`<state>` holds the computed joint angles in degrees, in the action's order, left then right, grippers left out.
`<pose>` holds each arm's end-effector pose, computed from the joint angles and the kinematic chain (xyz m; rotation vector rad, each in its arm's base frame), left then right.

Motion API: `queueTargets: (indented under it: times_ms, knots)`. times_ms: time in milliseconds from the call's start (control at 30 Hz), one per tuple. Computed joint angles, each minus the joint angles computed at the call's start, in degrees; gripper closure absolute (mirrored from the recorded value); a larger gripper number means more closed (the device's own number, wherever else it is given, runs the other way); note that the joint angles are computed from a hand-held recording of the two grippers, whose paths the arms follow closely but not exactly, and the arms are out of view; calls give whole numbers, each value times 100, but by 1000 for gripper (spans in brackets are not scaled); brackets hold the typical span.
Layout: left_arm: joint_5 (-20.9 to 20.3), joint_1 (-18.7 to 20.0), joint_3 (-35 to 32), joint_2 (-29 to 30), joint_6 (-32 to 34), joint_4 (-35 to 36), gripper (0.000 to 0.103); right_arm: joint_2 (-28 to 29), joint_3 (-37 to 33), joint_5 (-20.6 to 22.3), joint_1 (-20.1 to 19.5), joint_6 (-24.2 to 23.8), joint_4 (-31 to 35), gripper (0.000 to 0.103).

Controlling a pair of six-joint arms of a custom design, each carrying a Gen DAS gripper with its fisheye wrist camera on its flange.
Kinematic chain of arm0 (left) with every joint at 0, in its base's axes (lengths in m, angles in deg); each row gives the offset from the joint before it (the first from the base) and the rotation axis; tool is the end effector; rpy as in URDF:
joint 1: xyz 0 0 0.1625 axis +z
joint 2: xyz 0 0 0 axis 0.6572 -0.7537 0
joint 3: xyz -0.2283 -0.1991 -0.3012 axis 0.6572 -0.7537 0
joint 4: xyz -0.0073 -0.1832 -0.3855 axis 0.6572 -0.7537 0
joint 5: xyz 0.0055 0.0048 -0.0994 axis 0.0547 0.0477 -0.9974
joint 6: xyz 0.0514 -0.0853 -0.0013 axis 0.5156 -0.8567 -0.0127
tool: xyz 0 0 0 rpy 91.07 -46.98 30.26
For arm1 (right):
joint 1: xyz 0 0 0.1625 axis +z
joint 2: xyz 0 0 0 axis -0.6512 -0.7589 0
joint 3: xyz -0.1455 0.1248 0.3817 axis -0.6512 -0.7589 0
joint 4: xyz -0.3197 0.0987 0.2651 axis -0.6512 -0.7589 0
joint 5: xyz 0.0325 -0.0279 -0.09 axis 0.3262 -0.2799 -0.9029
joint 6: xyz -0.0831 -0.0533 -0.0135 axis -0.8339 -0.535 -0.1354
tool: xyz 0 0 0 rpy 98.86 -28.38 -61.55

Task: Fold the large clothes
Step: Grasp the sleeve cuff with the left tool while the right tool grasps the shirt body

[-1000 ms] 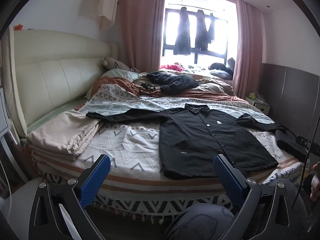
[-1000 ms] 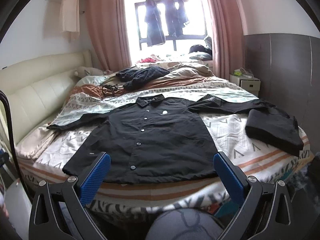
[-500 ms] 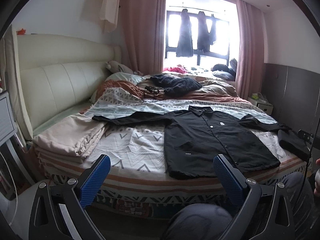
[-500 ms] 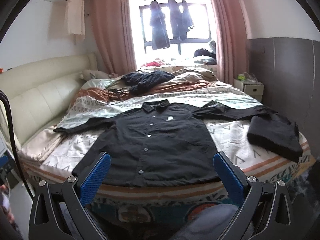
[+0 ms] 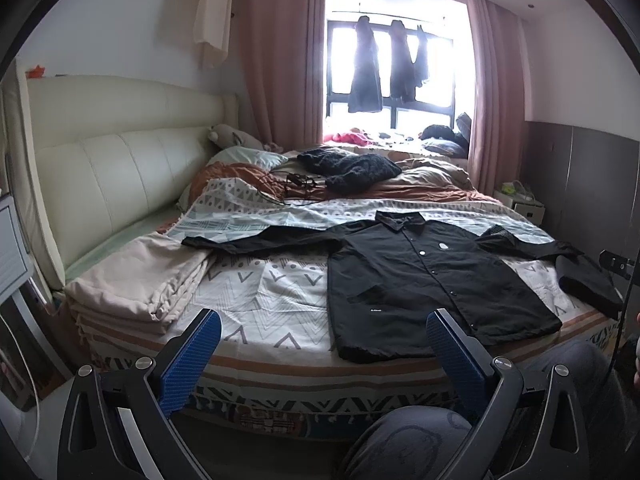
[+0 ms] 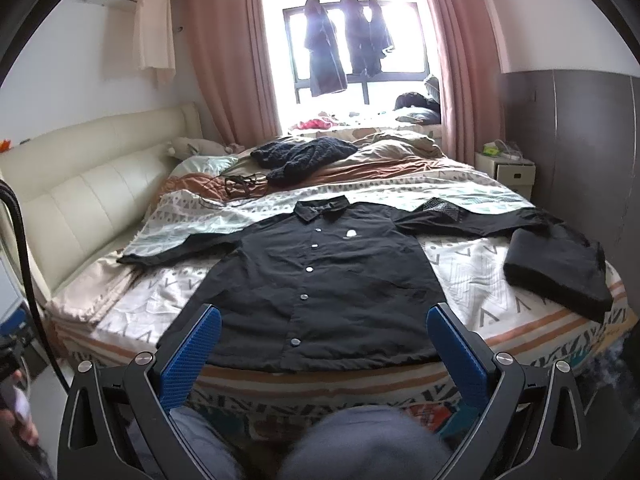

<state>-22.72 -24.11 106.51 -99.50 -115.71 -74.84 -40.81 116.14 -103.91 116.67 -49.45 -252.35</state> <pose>-0.3197 -0.3386 0.0491 0.3724 1.9696 -1.3723 0.0489 -0.3879 0.3873 0.6891 -2.2688 1.2743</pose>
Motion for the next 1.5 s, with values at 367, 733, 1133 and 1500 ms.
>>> queueTargets:
  times_ms: [367,733,1133,1500]
  knots:
    - [132,358,-169,332,1513,-1566,0,717,-239,-589,499,-133,-329,0]
    - [105,1414,-981,1178,4731,-4960,5,2308,-1208,-1087,1033,-118,-598,0]
    - [-226,2533,-2089,1103,6420,-5674,16,3936,-3167,-994,1401,1049,299,1]
    - [-459,3274,-2725,711,6374,-5147,20,5237,-4803,-922,1670,1762,1052,1]
